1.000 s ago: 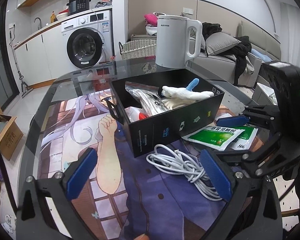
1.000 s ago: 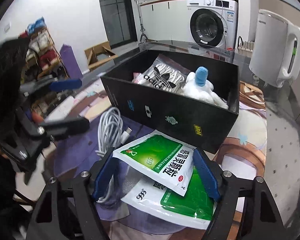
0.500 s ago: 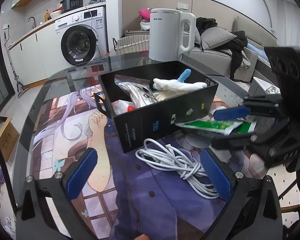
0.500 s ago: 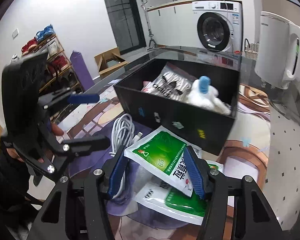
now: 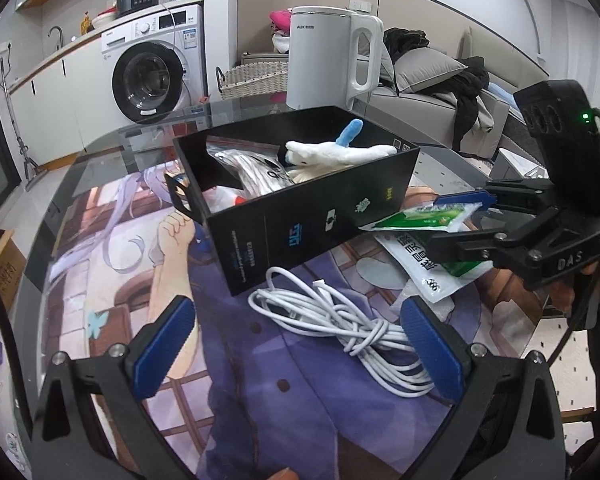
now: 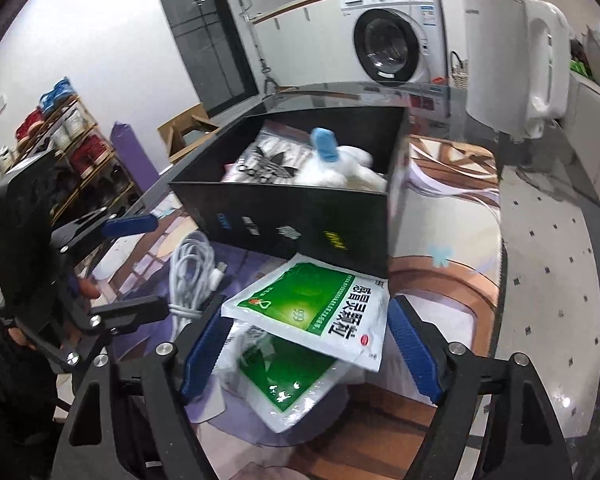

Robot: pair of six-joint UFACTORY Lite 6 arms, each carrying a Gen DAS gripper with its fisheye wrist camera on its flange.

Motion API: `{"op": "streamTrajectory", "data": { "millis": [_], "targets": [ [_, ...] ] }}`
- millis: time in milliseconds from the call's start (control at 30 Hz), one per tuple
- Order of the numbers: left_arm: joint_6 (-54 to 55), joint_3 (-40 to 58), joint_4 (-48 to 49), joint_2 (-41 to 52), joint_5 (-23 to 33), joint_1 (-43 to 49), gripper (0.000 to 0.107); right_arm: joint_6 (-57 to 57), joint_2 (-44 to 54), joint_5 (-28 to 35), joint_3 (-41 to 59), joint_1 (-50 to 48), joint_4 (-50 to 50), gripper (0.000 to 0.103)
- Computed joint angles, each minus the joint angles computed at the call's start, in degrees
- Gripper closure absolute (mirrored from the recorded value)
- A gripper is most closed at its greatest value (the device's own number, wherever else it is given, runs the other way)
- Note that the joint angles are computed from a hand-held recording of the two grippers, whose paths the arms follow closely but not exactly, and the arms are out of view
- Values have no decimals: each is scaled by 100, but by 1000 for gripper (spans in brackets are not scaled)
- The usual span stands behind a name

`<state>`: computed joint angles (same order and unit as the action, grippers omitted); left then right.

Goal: Organize soft objects
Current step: 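Grasp the coiled white cable with the left tool while the right tool holds the sachet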

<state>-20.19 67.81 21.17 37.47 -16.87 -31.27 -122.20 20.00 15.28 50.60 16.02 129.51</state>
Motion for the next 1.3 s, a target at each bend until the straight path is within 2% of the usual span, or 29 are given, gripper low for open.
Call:
{"op": "streamTrajectory", "data": {
  "millis": [67,200,300,533,567,600,700,733,767,867,1033,1133,1233,1300],
  "targets": [
    [-430,32,390,30,-24,22,4,198,10,-74,8,-25,-180,21],
    [-1357,173,1194,143,-36,61,4,1273,55,-75,72,-128,-1388,19],
    [-1910,362,1593,316,-9,40,4,1585,12,-89,56,-151,-1798,16],
    [-1728,629,1176,609,277,-129,6,2109,-193,-151,-88,-266,-2533,15],
    [-1941,668,1403,652,284,-127,10,2126,-268,-160,-140,-273,-2623,15],
    [-2219,699,1692,687,280,-132,19,2139,-319,-135,-178,-281,-2700,15],
    [-2030,720,1575,688,399,-213,31,2374,-451,-5,-272,-311,-3117,14],
    [-2233,667,1827,657,283,-194,36,2330,-484,-18,-295,-314,-3089,14],
    [-2438,628,2083,627,212,-176,45,2416,-523,-12,-318,-341,-3183,14],
    [-2354,500,2089,533,134,-181,54,2474,-637,10,-406,-480,-3242,14],
    [-1924,309,1875,396,1,-233,78,1976,-671,-173,-366,-436,-2380,14],
    [-1640,241,1635,368,-26,-254,79,1624,-528,-342,-229,-201,-1745,14],
    [-1775,203,1782,322,-65,-224,79,1277,-297,-587,11,44,-1059,14],
    [-1896,227,1921,325,-71,-198,79,1319,-125,-773,225,200,-954,14]
  ]
}}
